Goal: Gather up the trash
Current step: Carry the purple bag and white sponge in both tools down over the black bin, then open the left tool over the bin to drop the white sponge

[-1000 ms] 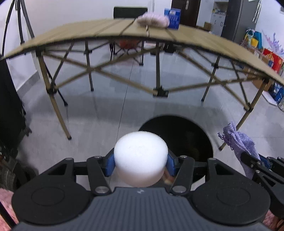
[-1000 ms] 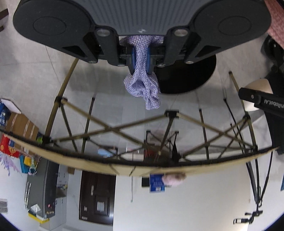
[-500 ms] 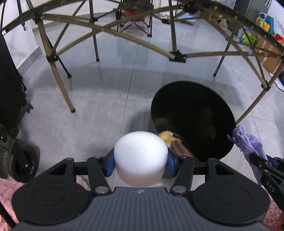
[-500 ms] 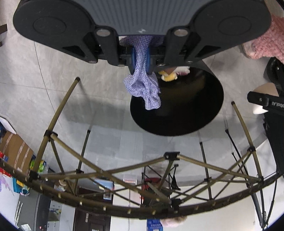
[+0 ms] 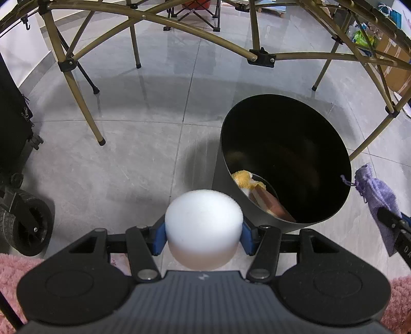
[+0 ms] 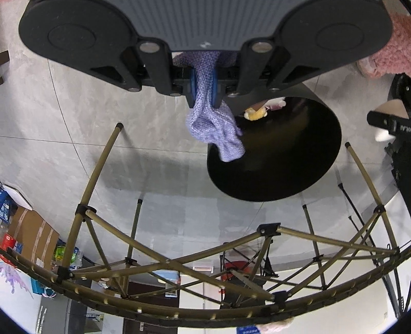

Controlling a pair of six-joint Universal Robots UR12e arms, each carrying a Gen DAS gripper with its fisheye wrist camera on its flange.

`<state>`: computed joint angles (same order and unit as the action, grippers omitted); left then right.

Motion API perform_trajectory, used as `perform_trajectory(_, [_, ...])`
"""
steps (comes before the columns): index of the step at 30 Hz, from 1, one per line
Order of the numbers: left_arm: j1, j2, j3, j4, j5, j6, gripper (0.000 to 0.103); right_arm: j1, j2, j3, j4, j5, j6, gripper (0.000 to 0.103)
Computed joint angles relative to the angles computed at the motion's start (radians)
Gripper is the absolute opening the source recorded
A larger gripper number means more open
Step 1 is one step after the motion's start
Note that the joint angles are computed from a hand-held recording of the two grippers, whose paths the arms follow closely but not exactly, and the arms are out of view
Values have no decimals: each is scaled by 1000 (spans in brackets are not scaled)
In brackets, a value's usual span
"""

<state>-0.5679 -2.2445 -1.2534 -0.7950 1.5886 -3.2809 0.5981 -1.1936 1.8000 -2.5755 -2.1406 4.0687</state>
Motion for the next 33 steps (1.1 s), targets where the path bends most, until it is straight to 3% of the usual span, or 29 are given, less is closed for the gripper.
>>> perform_trajectory(10, [-7, -4, 10, -8, 23, 0, 56, -11, -14, 18, 37, -19, 78, 11])
perform_trajectory(33, [-30, -23, 58, 13, 23, 20, 56, -23, -9, 16, 74, -20, 124, 11])
